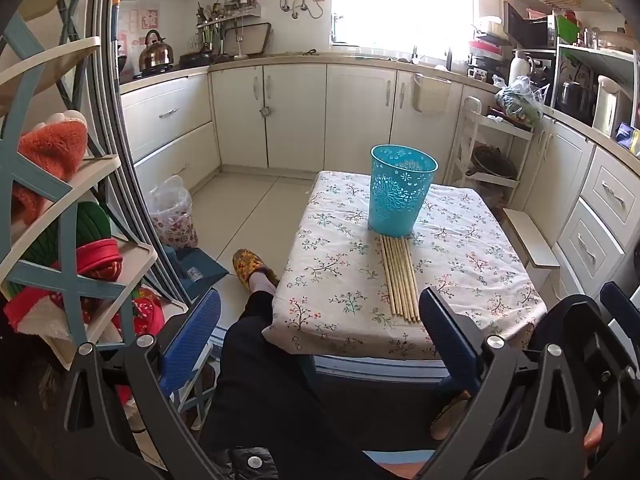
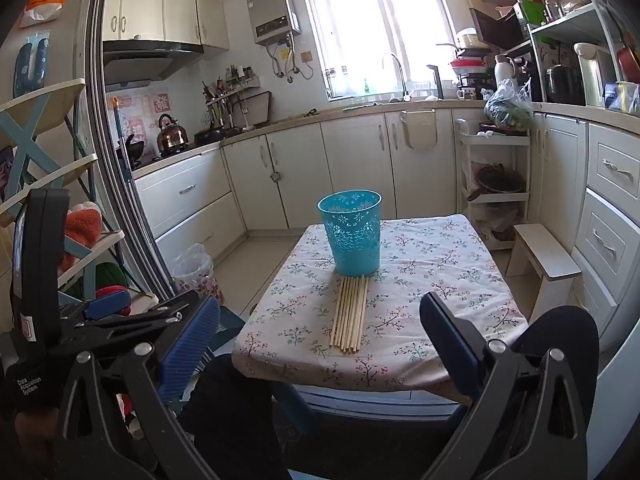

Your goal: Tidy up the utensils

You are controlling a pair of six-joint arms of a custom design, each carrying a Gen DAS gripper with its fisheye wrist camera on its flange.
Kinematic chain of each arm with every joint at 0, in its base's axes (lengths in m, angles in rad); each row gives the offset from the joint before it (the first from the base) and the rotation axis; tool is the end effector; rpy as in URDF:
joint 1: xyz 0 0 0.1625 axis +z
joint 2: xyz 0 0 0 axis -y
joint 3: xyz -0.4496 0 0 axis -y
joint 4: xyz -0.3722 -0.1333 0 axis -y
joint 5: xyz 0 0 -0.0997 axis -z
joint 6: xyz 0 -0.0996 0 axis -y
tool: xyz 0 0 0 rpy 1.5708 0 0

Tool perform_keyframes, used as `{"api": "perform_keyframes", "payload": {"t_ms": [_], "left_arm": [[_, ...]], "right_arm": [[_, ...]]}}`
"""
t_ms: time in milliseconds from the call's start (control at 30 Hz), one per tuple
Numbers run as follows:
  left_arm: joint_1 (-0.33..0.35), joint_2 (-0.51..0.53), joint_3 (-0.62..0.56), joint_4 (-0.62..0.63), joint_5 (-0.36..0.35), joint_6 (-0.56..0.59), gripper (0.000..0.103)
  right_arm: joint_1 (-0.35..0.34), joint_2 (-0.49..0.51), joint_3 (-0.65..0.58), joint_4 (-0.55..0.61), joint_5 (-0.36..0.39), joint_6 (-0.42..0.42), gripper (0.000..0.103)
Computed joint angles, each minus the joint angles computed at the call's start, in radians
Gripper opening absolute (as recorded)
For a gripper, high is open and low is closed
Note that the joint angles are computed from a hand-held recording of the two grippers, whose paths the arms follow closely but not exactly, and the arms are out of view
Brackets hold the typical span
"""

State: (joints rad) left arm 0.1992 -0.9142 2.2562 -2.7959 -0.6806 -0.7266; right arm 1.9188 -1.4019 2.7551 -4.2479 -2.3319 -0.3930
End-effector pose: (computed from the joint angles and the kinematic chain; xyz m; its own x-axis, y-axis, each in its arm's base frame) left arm -0.4000 -0.2957 0.0822 -0.6734 0.3439 -0.6544 0.7040 0.5686 -0.4256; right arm 0.1461 -0.2132 0.3213 -0.8076 0.2647 0.5271 -0.4250 0.3584 -0.8312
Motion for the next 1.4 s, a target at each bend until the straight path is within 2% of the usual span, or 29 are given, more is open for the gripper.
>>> {"api": "perform_keyframes", "payload": {"t_ms": [1400], "left_arm": [[0.000, 0.013, 0.008, -0.033, -0.003, 0.008, 0.095]], "right_arm": [[-0.002, -0.001, 0.003, 0.003, -0.002, 0.000, 0.096]]}}
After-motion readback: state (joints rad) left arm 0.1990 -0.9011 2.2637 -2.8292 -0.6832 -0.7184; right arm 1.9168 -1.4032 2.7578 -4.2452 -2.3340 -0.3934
